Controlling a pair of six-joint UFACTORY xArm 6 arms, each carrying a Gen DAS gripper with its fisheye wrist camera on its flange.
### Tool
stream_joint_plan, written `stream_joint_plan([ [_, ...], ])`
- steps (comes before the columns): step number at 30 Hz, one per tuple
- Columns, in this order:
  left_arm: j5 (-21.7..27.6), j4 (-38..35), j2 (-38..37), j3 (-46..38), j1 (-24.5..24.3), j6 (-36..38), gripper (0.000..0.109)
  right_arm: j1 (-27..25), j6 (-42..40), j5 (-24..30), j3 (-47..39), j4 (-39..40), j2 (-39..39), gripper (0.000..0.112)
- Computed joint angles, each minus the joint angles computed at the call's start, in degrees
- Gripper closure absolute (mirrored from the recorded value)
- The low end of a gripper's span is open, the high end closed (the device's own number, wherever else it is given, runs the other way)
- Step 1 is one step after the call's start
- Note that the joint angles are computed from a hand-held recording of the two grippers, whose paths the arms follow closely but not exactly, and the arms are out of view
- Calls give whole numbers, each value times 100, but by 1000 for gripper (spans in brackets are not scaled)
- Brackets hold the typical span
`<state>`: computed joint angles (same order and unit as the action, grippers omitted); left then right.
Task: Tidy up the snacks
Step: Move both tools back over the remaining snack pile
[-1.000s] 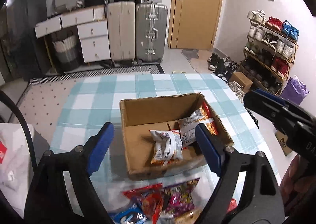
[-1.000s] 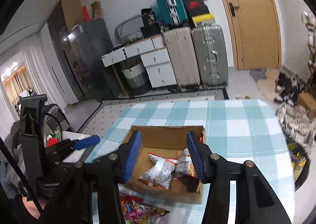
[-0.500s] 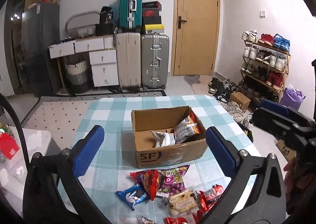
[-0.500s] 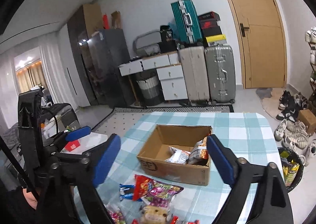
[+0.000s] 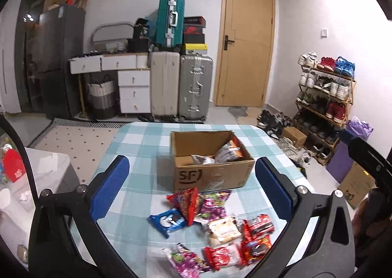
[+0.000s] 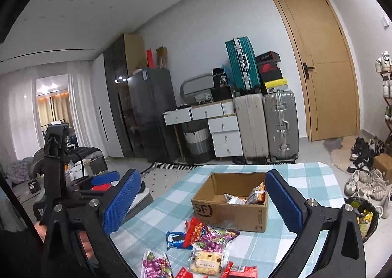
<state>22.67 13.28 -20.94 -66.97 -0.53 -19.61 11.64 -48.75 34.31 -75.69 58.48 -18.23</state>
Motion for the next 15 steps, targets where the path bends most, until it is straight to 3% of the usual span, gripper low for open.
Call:
stream_joint_plan([
  [4,-138,-23,-441,574,132,-56,6,184,-181,-619,706,-88,-461,10],
  [8,-198,-145,-776,1136,193,94,6,327,-957,-1191,1407,703,-882,10],
  [15,-326,-415,-859,1863,237,222,6,427,-747,-1376,2113,174,-1081,10],
])
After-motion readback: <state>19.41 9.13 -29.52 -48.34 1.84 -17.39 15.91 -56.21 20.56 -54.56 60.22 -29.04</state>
